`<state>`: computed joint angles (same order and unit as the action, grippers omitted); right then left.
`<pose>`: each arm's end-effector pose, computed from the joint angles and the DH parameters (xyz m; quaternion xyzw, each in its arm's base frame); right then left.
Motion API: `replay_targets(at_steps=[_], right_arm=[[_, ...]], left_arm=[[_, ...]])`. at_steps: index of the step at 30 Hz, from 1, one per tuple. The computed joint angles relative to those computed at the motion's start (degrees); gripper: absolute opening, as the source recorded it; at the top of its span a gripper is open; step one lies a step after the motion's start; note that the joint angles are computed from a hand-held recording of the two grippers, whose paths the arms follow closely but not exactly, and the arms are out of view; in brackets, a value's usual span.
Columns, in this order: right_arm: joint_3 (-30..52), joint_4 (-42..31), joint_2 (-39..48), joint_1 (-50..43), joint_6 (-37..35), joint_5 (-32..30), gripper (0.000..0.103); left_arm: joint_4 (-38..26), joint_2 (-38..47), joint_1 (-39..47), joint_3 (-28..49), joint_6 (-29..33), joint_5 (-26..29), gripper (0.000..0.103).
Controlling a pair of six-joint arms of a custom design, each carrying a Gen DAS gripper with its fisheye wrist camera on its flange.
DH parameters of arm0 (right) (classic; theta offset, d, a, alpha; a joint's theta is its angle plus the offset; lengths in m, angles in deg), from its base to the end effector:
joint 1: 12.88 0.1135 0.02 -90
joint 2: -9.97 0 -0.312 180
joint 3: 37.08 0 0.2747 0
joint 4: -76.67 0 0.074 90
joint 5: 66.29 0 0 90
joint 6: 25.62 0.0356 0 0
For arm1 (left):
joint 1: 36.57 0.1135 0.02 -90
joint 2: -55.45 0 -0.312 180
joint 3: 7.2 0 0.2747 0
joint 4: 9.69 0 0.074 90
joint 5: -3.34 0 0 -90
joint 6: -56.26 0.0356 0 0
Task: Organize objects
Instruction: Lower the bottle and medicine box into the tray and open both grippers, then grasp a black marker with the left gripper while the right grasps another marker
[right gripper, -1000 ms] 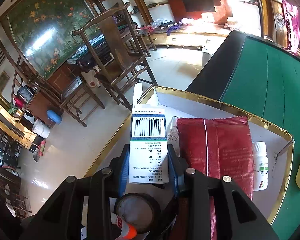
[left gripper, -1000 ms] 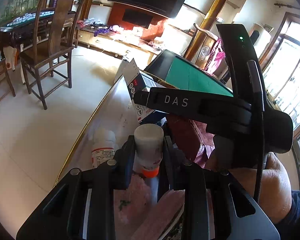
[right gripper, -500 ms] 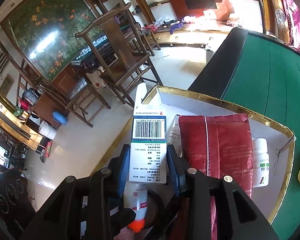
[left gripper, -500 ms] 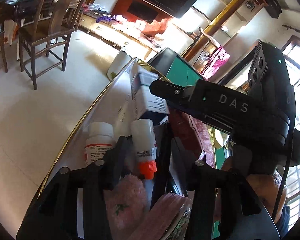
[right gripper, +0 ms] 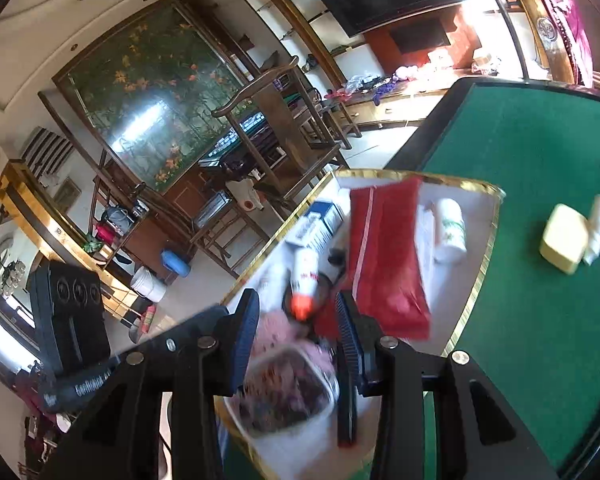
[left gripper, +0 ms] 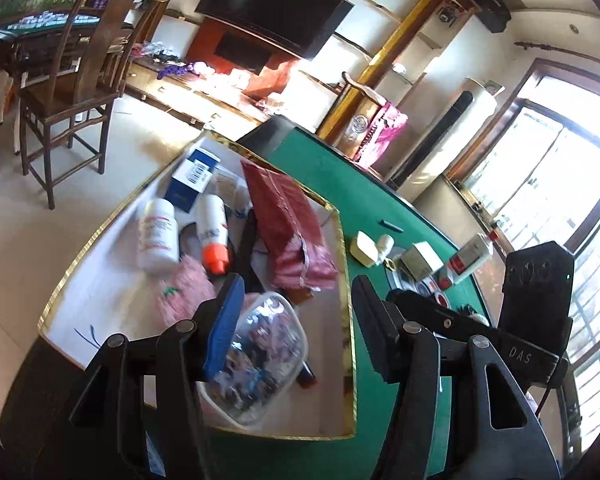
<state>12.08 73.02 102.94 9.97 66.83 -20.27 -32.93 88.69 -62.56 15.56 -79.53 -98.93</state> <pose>0.2685 0.1400 0.1615 -0.2867 0.8264 0.4141 0.2518 0.1109 -0.0456 0.1742 -0.2004 0.8550 -0.1986 0.4351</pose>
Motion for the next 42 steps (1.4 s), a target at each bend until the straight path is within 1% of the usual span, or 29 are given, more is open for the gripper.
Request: replay_targets(at_steps=[1,2,3,4,6,8,9,11,13,14,15,17,18,19,21,22,23,24,25,28,31,34,35,36,37,40,42], right_arm=[[-2.44,-1.45,-1.74,-3.14,-3.57,-1.79,0.04],[-4.81,-3.26,-3.57,-7.0,-7.54,-3.15,0.04],[-6.7,-5.76,-5.26,-11.79,-12.2,-4.69,0.04],[-7.71,-8.86,-6.67,-16.88,-17.19,-6.48,0.04],[-7.19,-17.03,-7.55,-27.91,-28.37,-9.82,0.04],[-3.9,-26.01,-5.05,-38.49,-40.15,-13.99,0.04],[-2.11,-29.14,-3.33,-43.2,-45.28,-15.12,0.04],[1.51,-33.26,-0.28,-50.14,-51.71,-15.29,0.04],[4.84,-36.0,2.04,-55.6,-56.43,-16.6,0.04],[5.9,-35.56,2.23,-57.31,-55.42,-16.68,0.04],[7.03,-34.92,2.26,-58.43,-52.47,-16.71,0.04],[9.98,-37.66,4.1,-60.81,-49.92,-19.31,0.041],[11.63,-39.56,5.64,-61.48,-49.11,-20.29,0.047],[12.89,-41.28,7.01,-61.71,-49.03,-20.49,0.05],[14.56,-42.66,9.09,-61.46,-47.44,-20.26,0.05],[15.97,-44.33,10.66,-61.4,-47.59,-20.6,0.05],[17.58,-46.87,12.59,-61.77,-49.0,-20.62,0.05],[18.74,-48.22,13.94,-61.83,-48.9,-20.55,0.05],[19.5,-48.59,15.03,-61.99,-48.01,-20.91,0.05],[19.94,-47.32,16.05,-62.2,-45.52,-21.1,0.05],[19.01,-43.37,16.01,-61.94,-42.46,-19.97,0.05],[18.94,-43.27,16.94,-61.25,-42.33,-19.19,0.05],[18.05,-41.92,16.54,-60.46,-42.05,-18.29,0.05],[17.24,-40.85,16.29,-59.43,-42.15,-17.08,0.05],[16.35,-40.31,16.05,-58.1,-42.65,-15.45,0.05],[13.16,-38.21,15.41,-54.69,-43.3,-12.52,0.05],[9.76,-33.29,13.39,-52.09,-41.43,-9.87,0.049]], left_arm=[[0.49,1.92,-6.58,0.35,-2.54,-4.48,0.057],[2.29,5.04,-13.11,0.54,-5.4,-8.88,0.057],[4.26,8.02,-17.32,0.57,-7.36,-11.34,0.057],[7.38,13.22,-21.51,1.25,-9.18,-13.11,0.057],[14.27,24.38,-26.86,3.11,-10.54,-14.18,0.057],[18.32,34.68,-30.27,6.62,-10.86,-15.17,0.057],[19.72,39.34,-30.93,8.71,-10.24,-14.65,0.057],[20.6,47.14,-32.43,13.1,-9.8,-14.64,0.057],[20.37,53.13,-30.83,17.95,-6.18,-11.86,0.057],[20.25,55.13,-30.21,19.79,-4.71,-10.88,0.057],[19.78,57.68,-28.61,22.27,-2.79,-8.99,0.057],[19.23,62.34,-24.74,26.77,0.84,-3.69,0.047],[18.48,64.76,-22.87,29.43,2.85,-0.25,0.039],[17.29,67.35,-21.22,32.49,4.5,2.22,0.038],[15.66,71.33,-18.79,37.09,6.45,4.48,0.038],[14.1,72.69,-17.98,39.03,6.95,4.13,0.036],[12.62,74.19,-17.11,41.06,7.81,4.17,0.034],[11.89,75.22,-16.3,42.3,8.79,5.04,0.03],[11.27,76.09,-15.66,43.27,9.42,5.89,0.027],[12.22,78.33,-14.12,44.74,11.7,10.28,0.026],[13.73,78.69,-14.24,44.7,14.18,10.53,0.026],[16.45,79.35,-13.19,43.96,14.0,11.83,0.027],[15.83,79.45,-13.21,44.24,14.08,10.68,0.027],[12.51,79.91,-13.43,45.59,14.89,8.48,0.027],[13.16,79.98,-13.41,45.25,15.66,8.49,0.024],[13.2,79.99,-14.49,44.63,18.6,6.07,0.023],[12.19,80.27,-15.75,45.23,19.35,3.31,0.023]])
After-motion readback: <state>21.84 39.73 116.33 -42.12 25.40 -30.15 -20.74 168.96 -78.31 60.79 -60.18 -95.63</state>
